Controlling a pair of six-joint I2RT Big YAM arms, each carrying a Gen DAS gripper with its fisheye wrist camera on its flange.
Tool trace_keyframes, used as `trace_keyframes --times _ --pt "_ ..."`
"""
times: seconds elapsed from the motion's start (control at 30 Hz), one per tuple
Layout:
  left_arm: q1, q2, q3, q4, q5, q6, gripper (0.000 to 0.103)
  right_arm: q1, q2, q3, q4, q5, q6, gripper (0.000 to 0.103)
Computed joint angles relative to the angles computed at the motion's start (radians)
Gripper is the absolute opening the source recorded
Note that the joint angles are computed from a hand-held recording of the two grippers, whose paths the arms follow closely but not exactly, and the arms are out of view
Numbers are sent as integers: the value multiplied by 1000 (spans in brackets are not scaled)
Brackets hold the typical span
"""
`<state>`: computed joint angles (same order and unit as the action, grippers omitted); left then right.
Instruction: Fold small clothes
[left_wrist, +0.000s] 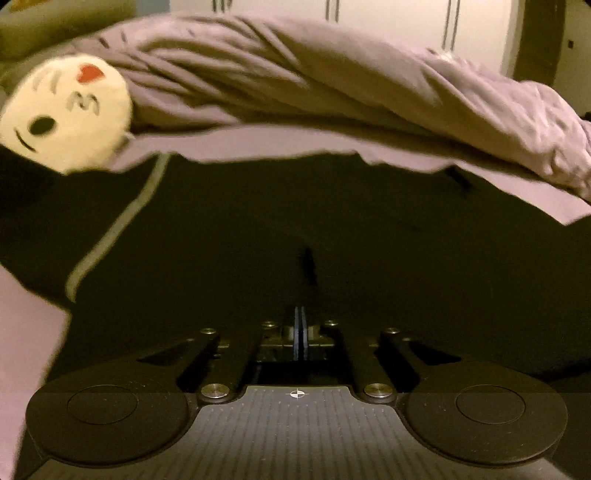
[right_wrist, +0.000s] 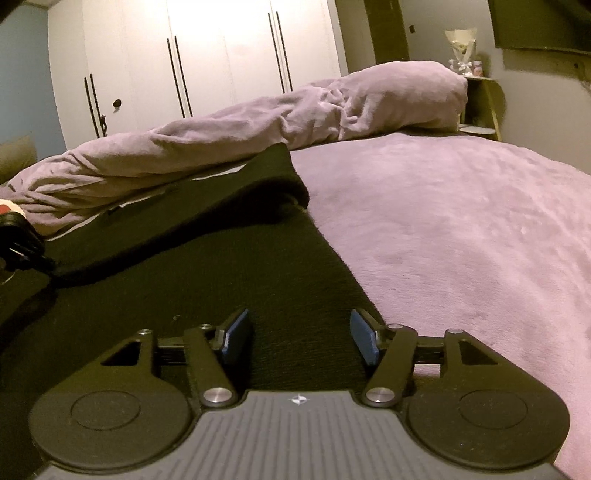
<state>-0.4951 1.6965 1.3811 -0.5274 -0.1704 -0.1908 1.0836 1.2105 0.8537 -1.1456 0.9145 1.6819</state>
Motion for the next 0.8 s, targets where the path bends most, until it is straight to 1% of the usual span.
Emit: trace_keyframes --times 0.07,0.13,0.17,0.2,0.27,0.33,0.47,0.5,0.53,0.57,0.6,0.63,0.7,0.8 --pt "18 -3 5 -15 18 6 4 1 -3 -2 10 0 -12 65" --pt "32 -14 -6 -19 66 7 13 1 -9 -8 26 1 -24 68" --pt "35 -20 -16 -14 81 14 24 1 -11 -10 36 1 -34 71" --pt "36 -24 -24 -9 95 20 41 1 -11 -10 37 0 -39 71" --pt "35 -35 -52 24 124 28 54 1 1 -1 28 -1 -42 72" --pt "36 -32 -60 33 162 30 54 -1 13 7 23 -1 -51 74" --pt "30 22 -16 -2 215 -13 54 -6 18 7 42 -3 -92 80" --pt "29 34 -7 0 213 -22 49 -7 17 5 48 -3 -100 81" --pt "27 45 1 7 207 -32 41 -7 16 5 50 -4 -105 81" --pt "25 53 8 13 204 -39 32 -7 16 4 52 -4 -106 82" --pt "21 58 15 15 195 -43 20 -6 14 2 54 -2 -106 82" --pt "20 61 21 16 199 -39 15 -4 13 1 55 1 -102 82" --pt "17 54 21 26 186 -22 13 -2 12 -1 57 5 -97 82" --pt "25 27 -12 92 166 43 14 -5 23 6 48 3 -101 82"
